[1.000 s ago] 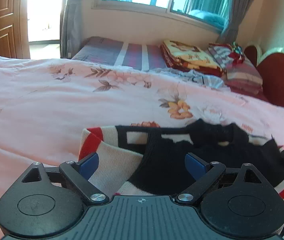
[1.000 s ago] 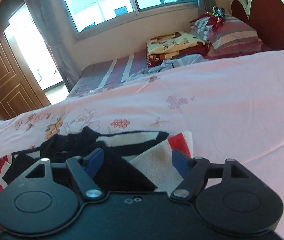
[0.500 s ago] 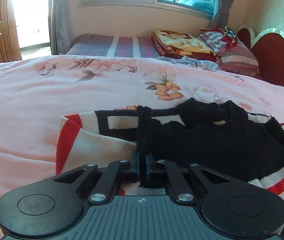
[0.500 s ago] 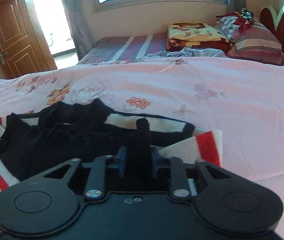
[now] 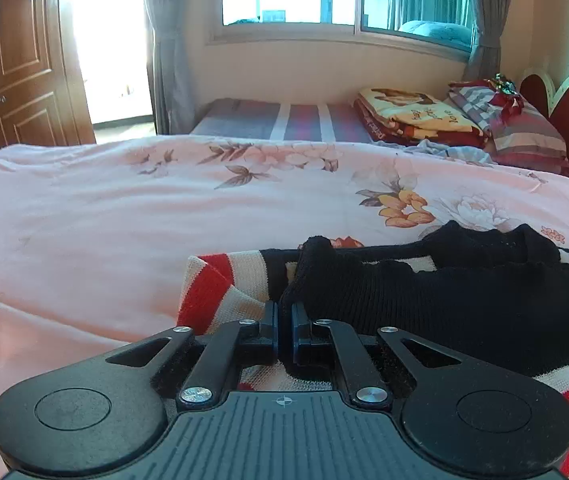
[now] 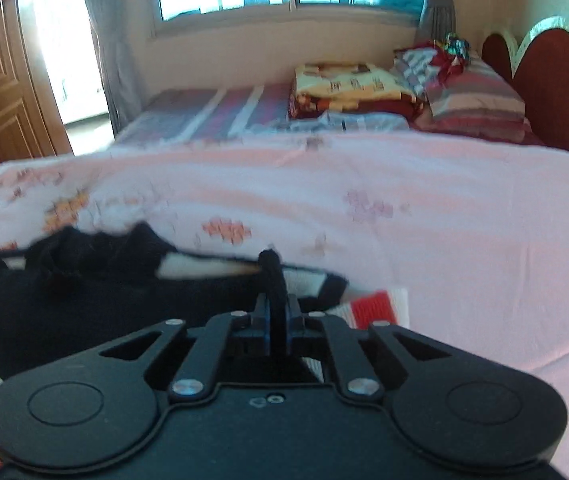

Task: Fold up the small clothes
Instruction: 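Lift the black hem with both grippers, fold it onto the collar, release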

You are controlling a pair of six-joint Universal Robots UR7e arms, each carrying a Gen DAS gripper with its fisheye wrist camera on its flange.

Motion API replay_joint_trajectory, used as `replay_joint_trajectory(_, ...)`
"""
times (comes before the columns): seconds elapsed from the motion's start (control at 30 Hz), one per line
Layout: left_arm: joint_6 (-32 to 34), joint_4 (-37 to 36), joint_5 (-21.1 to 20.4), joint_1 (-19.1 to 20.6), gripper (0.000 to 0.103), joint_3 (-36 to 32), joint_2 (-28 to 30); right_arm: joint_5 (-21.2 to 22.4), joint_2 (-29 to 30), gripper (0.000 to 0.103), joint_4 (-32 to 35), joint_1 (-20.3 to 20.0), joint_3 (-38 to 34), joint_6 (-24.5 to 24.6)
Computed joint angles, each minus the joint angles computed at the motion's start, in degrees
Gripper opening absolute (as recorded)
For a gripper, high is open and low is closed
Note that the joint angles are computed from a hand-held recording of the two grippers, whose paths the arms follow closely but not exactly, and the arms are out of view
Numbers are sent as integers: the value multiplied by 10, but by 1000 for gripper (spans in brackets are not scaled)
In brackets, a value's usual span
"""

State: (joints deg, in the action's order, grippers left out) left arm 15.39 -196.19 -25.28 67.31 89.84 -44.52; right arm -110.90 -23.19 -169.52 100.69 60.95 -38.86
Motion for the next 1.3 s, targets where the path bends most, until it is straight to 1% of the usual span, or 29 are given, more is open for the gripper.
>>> replay_joint_trajectory(0.03, -9, 8, 0, -3, 6, 7, -7, 2, -7, 15, -4, 2, 9, 5)
replay_joint_trajectory(0.07, -39, 25, -1, -7, 7, 21, -20, 5, -13, 25, -19, 4, 19, 7)
replay_joint_trajectory(0.1, -49, 17, 2, -13, 7, 31, -27, 6, -20, 36, -45, 7, 33, -3)
replay_joint_trajectory(0.13, -45, -6, 5, -20, 7, 41, -32, 11, -29, 42, -75, 9, 52, -15)
replay_joint_trajectory(0.17, -37, -26, 1, -27, 7, 52, -38, 21, -39, 51, -93, 12, 70, -21)
replay_joint_trajectory(0.2, -38, -25, -10, -33, 8, 63, -45, 36, -50, 52, -94, 13, 86, -20)
replay_joint_trajectory(0.27, -54, 15, -32, -40, 8, 70, -52, 58, -64, 49, -70, 19, 105, -26)
replay_joint_trajectory(0.37, -121, 108, -79, -35, 8, 53, -47, 55, -53, 36, -35, 29, 104, -23)
replay_joint_trajectory(0.4, -134, 127, -87, -32, 8, 40, -37, 53, -46, 35, -26, 32, 102, -22)
replay_joint_trajectory(0.47, -143, 147, -74, -26, 8, 20, -17, 38, -32, 34, -24, 36, 99, -33)
replay_joint_trajectory(0.5, -144, 141, -69, -21, 8, 17, -11, 27, -26, 34, -29, 36, 97, -41)
replay_joint_trajectory(0.53, -133, 115, -72, -17, 8, 20, -9, 18, -21, 34, -42, 34, 98, -50)
replay_joint_trajectory(0.57, -131, 105, -65, -15, 8, 23, -10, 7, -17, 34, -65, 31, 98, -59)
replay_joint_trajectory(0.63, -132, 105, -49, -13, 8, 27, -17, -4, -18, 34, -87, 20, 93, -47)
replay_joint_trajectory(0.67, -128, 103, -51, -9, 8, 32, -24, -5, -22, 33, -88, 13, 91, -36)
replay_joint_trajectory(0.7, -125, 102, -60, -5, 7, 38, -31, 2, -29, 24, -79, 7, 92, -33)
replay_joint_trajectory(0.77, -129, 112, -54, -5, 4, 41, -37, -8, -34, 16, -80, 7, 93, -43)
replay_joint_trajectory(0.83, -166, 139, -41, -11, 4, 44, -43, -27, -34, 16, -85, 14, 96, -35)
replay_joint_trajectory(0.87, -187, 155, -36, -17, 4, 46, -47, -26, -40, 21, -86, 18, 107, -22)
replay_joint_trajectory(0.9, -194, 164, -35, -23, 5, 51, -51, -10, -51, 28, -85, 19, 123, -13)
replay_joint_trajectory(0.93, -194, 172, -40, -29, 5, 56, -55, 5, -62, 30, -85, 21, 141, -11)
replay_joint_trajectory(0.97, -190, 179, -49, -35, 9, 62, -59, 12, -68, 29, -88, 25, 155, -16)
replay_joint_trajectory(1.03, -192, 196, -56, -46, 43, 63, -60, 22, -78, 29, -82, 32, 177, -13)
replay_joint_trajectory(1.07, -187, 185, -52, -52, 85, 64, -55, 26, -81, 29, -73, 35, 184, -4)
replay_joint_trajectory(1.1, -169, 149, -44, -60, 100, 65, -46, 28, -84, 29, -67, 38, 190, 3)
replay_joint_trajectory(1.13, -144, 114, -35, -68, 100, 65, -36, 28, -85, 30, -67, 41, 196, 6)
replay_joint_trajectory(1.17, -127, 103, -33, -71, 100, 63, -29, 26, -84, 30, -68, 45, 199, 5)
replay_joint_trajectory(1.23, -151, 142, -42, -73, 100, 62, -32, 20, -84, 31, -71, 50, 206, 7)
replay_joint_trajectory(1.3, -164, 149, -36, -76, 100, 63, -28, 19, -86, 33, -73, 53, 213, 14)
